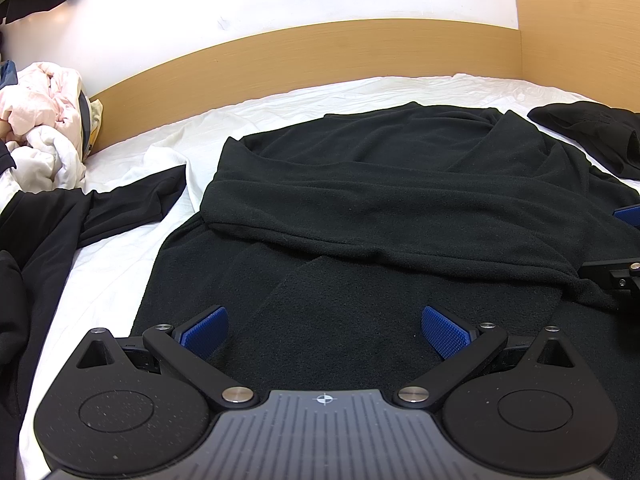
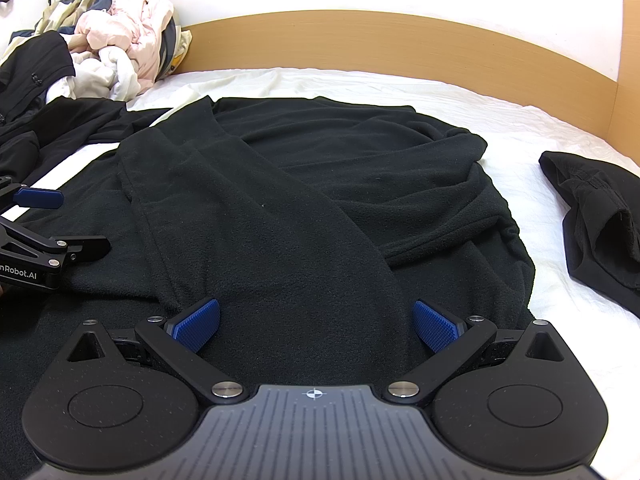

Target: Fold clothes

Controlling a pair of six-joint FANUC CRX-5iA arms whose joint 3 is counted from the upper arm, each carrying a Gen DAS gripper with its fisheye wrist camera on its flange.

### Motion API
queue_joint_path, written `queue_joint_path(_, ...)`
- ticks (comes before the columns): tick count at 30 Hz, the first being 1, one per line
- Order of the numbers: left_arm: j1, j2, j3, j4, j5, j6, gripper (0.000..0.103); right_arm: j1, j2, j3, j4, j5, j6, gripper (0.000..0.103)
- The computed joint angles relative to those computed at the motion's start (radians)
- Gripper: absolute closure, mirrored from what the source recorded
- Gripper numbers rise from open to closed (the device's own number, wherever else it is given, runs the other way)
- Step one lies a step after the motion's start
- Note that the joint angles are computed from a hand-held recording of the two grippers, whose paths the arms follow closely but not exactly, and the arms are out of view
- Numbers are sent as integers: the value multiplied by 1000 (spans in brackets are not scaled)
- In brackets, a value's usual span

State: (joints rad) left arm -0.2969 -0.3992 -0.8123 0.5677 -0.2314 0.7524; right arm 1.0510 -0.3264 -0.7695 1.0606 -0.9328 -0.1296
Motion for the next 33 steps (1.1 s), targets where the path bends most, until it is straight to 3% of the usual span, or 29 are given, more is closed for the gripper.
queue_joint_path(33, -1, -1, 3, -13, -2, 11, 0, 0, 0, 0, 0, 0, 0, 0)
